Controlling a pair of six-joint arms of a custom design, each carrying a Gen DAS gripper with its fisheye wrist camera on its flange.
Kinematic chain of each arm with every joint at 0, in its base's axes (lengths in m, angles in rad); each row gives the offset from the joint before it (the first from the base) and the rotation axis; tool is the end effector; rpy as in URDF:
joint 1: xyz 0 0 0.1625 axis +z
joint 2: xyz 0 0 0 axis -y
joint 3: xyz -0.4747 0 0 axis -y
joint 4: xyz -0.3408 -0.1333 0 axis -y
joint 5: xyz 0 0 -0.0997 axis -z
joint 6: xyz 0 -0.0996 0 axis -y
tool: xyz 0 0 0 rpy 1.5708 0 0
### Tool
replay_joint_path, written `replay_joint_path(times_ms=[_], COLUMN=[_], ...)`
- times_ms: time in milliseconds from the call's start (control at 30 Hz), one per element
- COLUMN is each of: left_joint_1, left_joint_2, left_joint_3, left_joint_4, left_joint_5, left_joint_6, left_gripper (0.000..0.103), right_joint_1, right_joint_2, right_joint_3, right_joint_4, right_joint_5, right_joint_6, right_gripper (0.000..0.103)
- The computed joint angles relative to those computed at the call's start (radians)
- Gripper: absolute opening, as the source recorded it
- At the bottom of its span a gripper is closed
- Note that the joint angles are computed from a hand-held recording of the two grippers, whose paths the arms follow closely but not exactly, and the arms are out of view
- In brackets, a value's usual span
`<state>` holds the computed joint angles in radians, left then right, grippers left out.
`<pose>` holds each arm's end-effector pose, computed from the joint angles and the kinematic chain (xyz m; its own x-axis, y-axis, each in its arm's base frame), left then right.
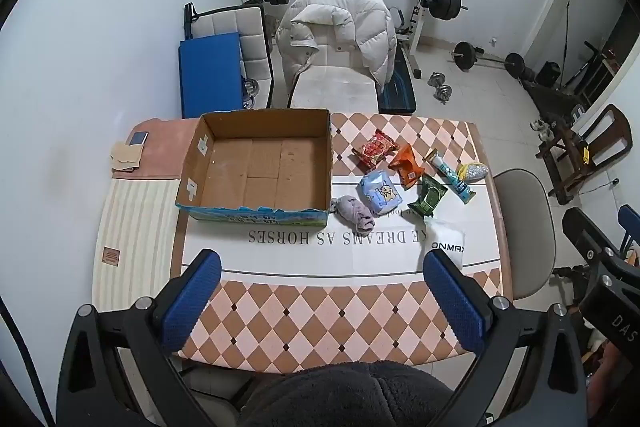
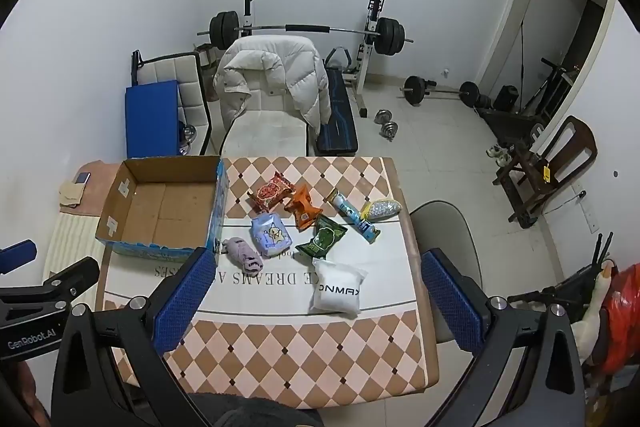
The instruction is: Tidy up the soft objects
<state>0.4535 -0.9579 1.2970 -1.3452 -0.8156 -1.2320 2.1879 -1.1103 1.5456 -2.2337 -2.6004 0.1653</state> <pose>-0.4869 -0.4615 0.3228 -0.7126 -0.0781 -0.6972 0.2625 0.8919 -0.3682 0.4029 -0.4850 0.4166 -0.6176 -0.0077 0.7865 -0.4685 0.8068 -0.3600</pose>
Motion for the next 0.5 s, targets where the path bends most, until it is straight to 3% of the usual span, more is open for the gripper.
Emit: replay_joint_path(times_ms=[100,167,500], left_joint_1=[-0.001,-0.001,-0.008], left_joint_2=[-0.006,-0.008,0.004], left_joint_3=[0.012,0.014,-0.025], left_joint_4=[-0.022,-0.024,0.007], left_joint_5=[0.001,0.002,0.009], left_joint_6=[0.003,0.004,-0.006], left_gripper=[0.103,0.103,0.103], right_joint_1=[0.000,0.001,0.013], right_joint_2=[0.002,-0.004,-0.005], right_joint_3=[0.001,0.018,0.016], right_joint_4=[0.000,-0.059,-0.030], right_joint_5=[0.002,0.011,0.001], right_joint_6=[0.004,-0.021,-0.003], right_gripper=[0.103,0.103,0.103])
